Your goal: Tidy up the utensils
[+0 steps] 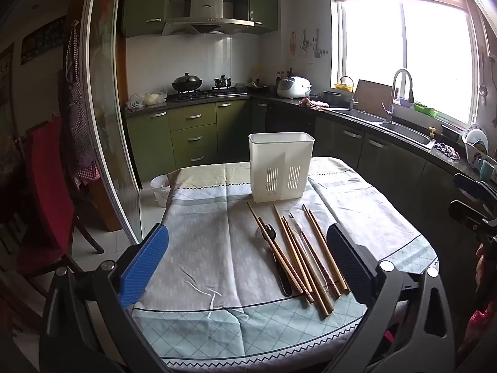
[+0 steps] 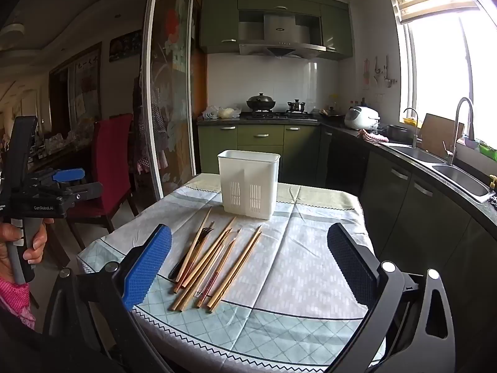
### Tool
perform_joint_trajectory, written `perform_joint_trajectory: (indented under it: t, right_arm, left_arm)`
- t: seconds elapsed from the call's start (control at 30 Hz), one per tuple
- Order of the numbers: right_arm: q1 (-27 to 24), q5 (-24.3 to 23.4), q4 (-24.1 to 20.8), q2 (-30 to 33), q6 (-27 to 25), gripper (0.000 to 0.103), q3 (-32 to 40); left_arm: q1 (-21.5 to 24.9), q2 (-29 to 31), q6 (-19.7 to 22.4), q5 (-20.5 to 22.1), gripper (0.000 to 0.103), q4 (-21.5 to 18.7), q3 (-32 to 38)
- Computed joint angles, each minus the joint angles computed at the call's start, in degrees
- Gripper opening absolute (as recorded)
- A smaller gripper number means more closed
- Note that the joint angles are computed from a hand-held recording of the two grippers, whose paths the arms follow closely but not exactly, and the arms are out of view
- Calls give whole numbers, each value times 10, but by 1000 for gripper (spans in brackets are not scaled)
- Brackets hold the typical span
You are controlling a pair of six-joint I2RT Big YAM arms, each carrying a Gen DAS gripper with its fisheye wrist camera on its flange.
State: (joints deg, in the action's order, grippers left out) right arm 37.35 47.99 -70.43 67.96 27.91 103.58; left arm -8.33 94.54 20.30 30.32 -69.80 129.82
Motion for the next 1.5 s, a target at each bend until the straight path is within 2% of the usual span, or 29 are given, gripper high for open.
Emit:
perform_joint_trajectory:
  t: [0.33,0.43,0.67,1.27,1.5]
  right_arm:
    - [0,2,-5,2,3,99,2]
    - [3,5,-8,4,7,99,8]
    - [-7,-6,13,-5,2,99,-19]
    - [-14,-17,10,3,5,99,-10]
    - [-16,-18,4,3,7,99,-9]
  left_arm:
    - [12,12,-3,17,97,-1,8]
    - [6,8,-6,8,97,-3,10]
    - [5,6,-9,3,97,-3,5]
    - [-2,9,-9,-8,97,-1,4]
    - [5,17,-7,2,97,-10,18]
